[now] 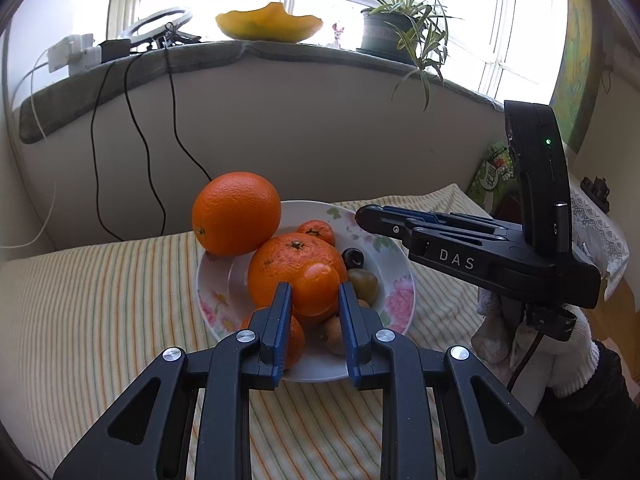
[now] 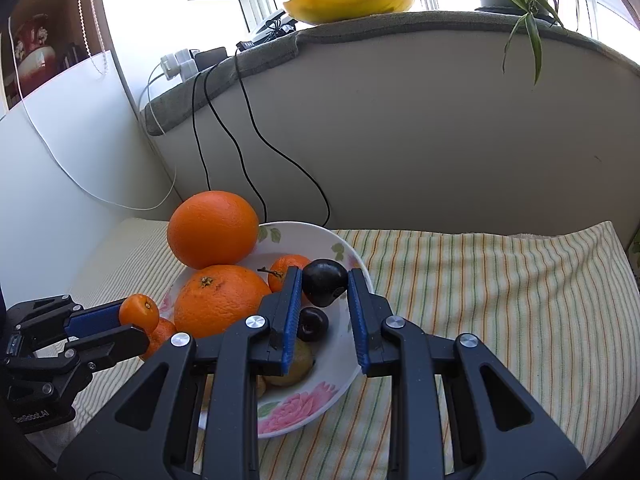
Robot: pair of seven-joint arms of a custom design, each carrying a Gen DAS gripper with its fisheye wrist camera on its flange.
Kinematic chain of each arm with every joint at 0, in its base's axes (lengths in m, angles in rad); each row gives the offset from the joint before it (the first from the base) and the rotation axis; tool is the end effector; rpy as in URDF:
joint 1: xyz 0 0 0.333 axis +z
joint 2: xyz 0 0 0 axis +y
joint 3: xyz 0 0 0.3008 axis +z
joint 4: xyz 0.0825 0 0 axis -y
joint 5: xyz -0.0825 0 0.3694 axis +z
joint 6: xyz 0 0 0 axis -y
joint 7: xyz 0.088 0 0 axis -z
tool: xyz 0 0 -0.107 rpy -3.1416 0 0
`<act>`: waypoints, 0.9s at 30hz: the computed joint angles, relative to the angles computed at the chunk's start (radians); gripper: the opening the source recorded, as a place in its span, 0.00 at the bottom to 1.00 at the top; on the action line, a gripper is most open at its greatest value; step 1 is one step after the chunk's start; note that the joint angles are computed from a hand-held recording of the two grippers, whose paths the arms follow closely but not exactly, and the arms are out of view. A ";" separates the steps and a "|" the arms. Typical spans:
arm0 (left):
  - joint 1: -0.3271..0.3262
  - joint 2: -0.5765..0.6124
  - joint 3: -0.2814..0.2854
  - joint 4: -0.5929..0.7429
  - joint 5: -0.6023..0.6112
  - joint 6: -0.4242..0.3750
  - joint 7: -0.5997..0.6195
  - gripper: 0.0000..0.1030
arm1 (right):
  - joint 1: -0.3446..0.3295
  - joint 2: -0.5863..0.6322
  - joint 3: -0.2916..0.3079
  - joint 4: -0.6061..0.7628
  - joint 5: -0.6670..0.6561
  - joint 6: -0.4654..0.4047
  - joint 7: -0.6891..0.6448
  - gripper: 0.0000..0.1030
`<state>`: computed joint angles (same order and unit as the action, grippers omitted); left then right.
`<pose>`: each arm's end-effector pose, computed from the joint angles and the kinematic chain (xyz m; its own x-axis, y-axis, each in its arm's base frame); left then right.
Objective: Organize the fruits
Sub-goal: 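Carry the kumquat in the left gripper while the right gripper carries the plum to the plate, then open both grippers to release the kumquat and plum onto the plate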
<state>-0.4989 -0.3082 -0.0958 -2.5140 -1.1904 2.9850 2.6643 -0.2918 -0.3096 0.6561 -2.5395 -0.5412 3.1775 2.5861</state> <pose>0.4046 -0.1964 0.4434 -0.5935 -0.7935 0.1347 -0.5769 0.3028 -0.7586 0.4180 0.2214 0.4429 0.0528 -0.9801 -0.1912 -0.6473 0.1122 -0.7539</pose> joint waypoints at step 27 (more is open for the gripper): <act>-0.016 0.032 -0.022 0.012 0.011 0.028 -0.015 0.21 | 0.033 0.018 -0.012 -0.014 0.096 0.032 -0.102 0.24</act>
